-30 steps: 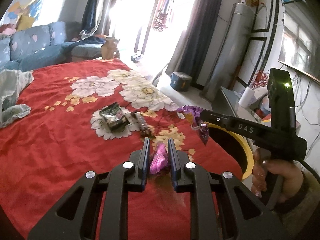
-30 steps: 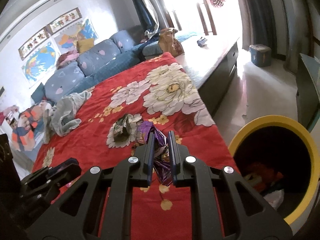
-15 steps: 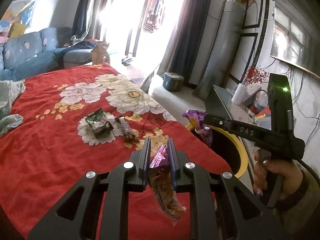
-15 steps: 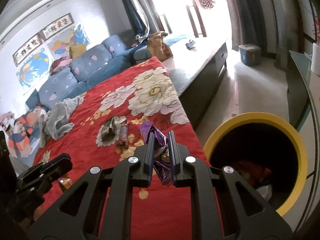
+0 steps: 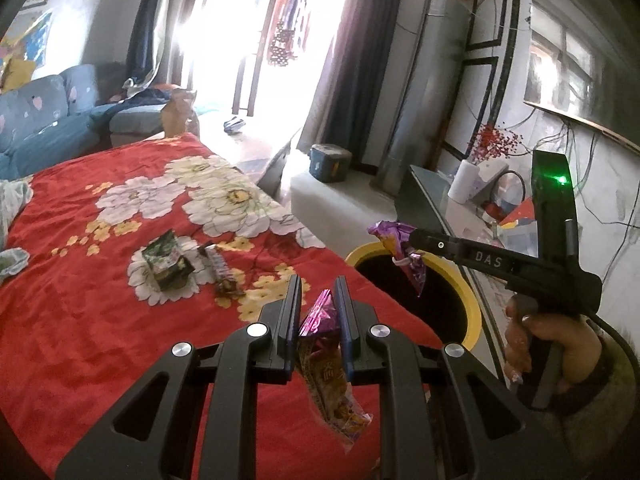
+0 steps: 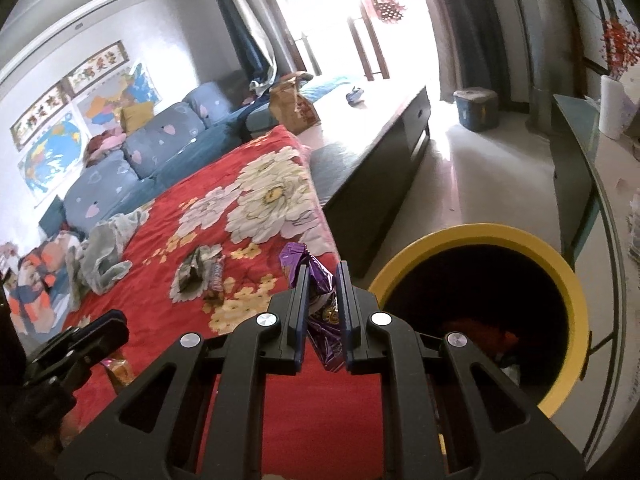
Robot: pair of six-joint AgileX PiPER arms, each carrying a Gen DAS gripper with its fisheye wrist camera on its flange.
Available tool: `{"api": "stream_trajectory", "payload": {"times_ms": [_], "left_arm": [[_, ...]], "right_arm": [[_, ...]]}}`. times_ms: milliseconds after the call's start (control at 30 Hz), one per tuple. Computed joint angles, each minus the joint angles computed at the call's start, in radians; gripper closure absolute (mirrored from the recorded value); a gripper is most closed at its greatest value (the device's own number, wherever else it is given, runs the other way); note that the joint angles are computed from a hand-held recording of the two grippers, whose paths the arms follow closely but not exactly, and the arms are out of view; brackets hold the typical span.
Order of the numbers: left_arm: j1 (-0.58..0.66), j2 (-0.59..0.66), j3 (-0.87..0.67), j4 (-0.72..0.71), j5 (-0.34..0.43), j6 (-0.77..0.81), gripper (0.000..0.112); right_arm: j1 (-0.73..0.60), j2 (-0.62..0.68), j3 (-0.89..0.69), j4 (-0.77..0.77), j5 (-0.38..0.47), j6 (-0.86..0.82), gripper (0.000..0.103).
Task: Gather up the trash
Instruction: 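Carry the pink wrapper in the left tool while the right tool carries the purple wrapper over the bin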
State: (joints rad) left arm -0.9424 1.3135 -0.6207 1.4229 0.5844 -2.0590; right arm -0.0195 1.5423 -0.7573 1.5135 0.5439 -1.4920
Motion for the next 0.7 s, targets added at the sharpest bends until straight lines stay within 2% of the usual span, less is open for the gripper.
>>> {"api": "stream_trajectory", "payload": {"times_ms": [700], "left_arm": [[0.008,0.2,-0.204,0.036,-0.095,0.076,0.096]], "right_arm": [[-0.172,0.047,-0.015,-0.007,0.048,0.003,0.094]]}}
